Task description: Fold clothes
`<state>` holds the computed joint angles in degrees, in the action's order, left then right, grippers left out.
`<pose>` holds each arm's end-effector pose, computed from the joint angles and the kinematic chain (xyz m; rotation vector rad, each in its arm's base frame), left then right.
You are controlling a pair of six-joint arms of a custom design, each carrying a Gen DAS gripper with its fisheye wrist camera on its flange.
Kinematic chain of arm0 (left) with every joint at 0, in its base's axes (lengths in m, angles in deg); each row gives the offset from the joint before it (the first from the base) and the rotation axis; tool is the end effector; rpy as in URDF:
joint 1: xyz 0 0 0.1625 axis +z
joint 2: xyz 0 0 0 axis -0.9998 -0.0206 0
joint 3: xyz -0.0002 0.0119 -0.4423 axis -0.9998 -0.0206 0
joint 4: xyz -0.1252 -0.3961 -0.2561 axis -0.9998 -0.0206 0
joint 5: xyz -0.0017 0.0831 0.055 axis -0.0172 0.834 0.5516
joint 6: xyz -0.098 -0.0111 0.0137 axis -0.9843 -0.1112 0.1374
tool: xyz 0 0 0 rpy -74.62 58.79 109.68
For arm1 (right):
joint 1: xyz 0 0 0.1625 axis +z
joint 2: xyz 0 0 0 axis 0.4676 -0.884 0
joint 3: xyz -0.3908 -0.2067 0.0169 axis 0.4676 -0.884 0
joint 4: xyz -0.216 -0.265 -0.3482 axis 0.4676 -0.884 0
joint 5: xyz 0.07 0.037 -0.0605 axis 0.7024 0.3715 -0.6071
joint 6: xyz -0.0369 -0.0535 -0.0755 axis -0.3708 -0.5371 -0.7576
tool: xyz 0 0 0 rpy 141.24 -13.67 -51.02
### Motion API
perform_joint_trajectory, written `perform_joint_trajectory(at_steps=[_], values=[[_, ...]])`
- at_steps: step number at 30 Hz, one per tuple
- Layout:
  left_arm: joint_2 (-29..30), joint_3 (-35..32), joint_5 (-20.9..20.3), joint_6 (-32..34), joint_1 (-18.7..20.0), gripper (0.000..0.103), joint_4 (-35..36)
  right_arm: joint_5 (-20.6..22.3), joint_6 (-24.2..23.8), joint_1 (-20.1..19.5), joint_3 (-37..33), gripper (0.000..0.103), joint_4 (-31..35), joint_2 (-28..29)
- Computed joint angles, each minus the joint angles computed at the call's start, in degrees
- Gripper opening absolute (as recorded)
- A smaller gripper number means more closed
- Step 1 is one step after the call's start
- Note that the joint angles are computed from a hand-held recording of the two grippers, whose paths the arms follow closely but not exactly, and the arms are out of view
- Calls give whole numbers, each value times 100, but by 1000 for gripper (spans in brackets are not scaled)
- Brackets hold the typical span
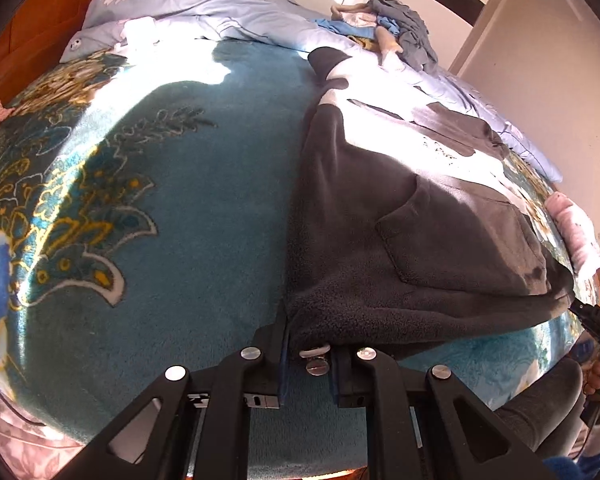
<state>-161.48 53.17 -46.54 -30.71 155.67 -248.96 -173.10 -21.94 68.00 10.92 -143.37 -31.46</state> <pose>-0.0451 -0.6466 0.2920 -0.3961 2.2923 -1.0615 0.2078 -0.8972 0.1370 0.6475 -2.7917 0.4952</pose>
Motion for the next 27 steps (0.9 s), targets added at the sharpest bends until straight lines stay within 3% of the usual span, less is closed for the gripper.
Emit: perform_joint_trajectory(at_steps=[7,10,12,13,15,16,20,24,27], values=[[-349,206,-1103,372,109,26,-294,53,-424,-1,155,6,222,-163],[-587,420,-1536,519,118,37,-620,-25,-542,-22,296,6,216,-333],[-711,549,-1660,609,124,45,-1012,275,-436,-97,338,8,273,-464],[-769,609,-1723,647,130,47,-1211,457,-374,-133,327,11,322,-506],[-756,580,-1798,603,215,55,-1568,722,-265,-157,131,44,484,-425],[-721,533,-1792,555,259,55,-1694,829,-214,-159,11,50,571,-361],[-461,152,-1996,317,522,57,-1386,1168,-168,-155,-673,54,1104,82],[-195,-157,-2430,212,731,57,-1090,1105,130,-167,-1578,54,1925,688],[-96,-273,-2466,138,781,58,-851,1137,141,-167,-1950,54,2266,939]])
